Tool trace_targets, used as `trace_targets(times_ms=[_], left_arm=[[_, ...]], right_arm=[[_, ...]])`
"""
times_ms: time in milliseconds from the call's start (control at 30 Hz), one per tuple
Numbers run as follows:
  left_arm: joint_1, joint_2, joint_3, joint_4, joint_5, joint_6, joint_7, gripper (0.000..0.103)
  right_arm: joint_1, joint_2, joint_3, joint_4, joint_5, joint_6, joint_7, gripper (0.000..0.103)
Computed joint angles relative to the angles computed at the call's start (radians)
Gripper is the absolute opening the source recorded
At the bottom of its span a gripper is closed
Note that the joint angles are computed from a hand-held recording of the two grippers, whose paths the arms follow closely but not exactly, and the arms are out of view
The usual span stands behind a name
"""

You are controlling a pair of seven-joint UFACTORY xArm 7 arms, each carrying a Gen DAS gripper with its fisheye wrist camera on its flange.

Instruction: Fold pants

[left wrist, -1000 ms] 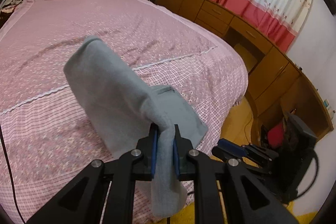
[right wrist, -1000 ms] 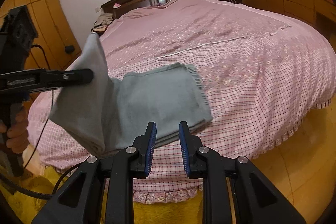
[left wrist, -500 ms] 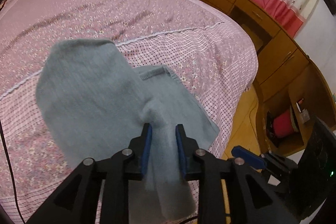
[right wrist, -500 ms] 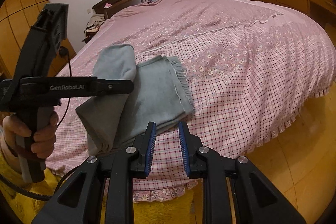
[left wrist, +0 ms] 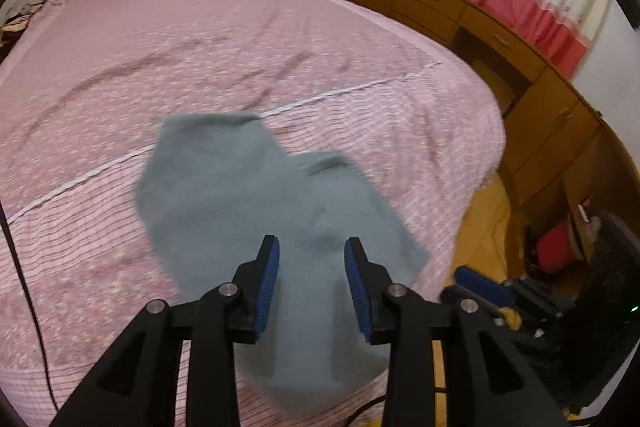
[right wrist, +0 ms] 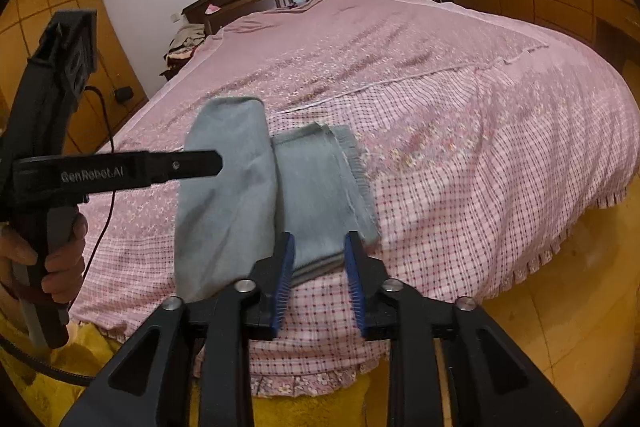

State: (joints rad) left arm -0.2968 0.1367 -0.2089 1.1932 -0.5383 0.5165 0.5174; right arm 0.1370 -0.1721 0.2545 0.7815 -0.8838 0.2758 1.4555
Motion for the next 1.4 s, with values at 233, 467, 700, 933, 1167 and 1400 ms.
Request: trace_targets(times_ms=[233, 467, 700, 933, 1167, 1400], left_arm=[[0.03, -0.008, 0.026, -0.038, 0.024, -0.007, -0.049, 0.035], [0.059, -0.015, 0.035, -0.064, -0.007, -0.001, -0.026, 0.035], [0.07, -0.015, 0.042, -0.091, -0.02, -0.001, -0.027, 0.035], [0.071, -0.025, 0.041, -0.114, -0.02, -0.024, -0.019, 0.037], [0.067, -0.022, 0.042, -0.116, 0.0, -0.034, -0.043, 0.04], [0.069, -0.015, 0.042, -0.113, 0.013, -0.038, -0.061, 0.042]], right_arm=[[0.051, 0.079, -0.028, 0.081, 0.067, 0.033, -0.108, 0.032], [0.103, 0.139, -0.068, 0.138, 0.14, 0.04, -0.193, 0.037], [0.133, 0.201, -0.11, 0.195, 0.226, 0.01, -0.276, 0.041], [0.16, 0.274, -0.143, 0.257, 0.389, -0.01, -0.432, 0.041], [0.195, 0.312, -0.171, 0.293, 0.422, 0.008, -0.475, 0.041], [0.211, 0.341, -0.183, 0.314, 0.467, 0.01, -0.511, 0.041]])
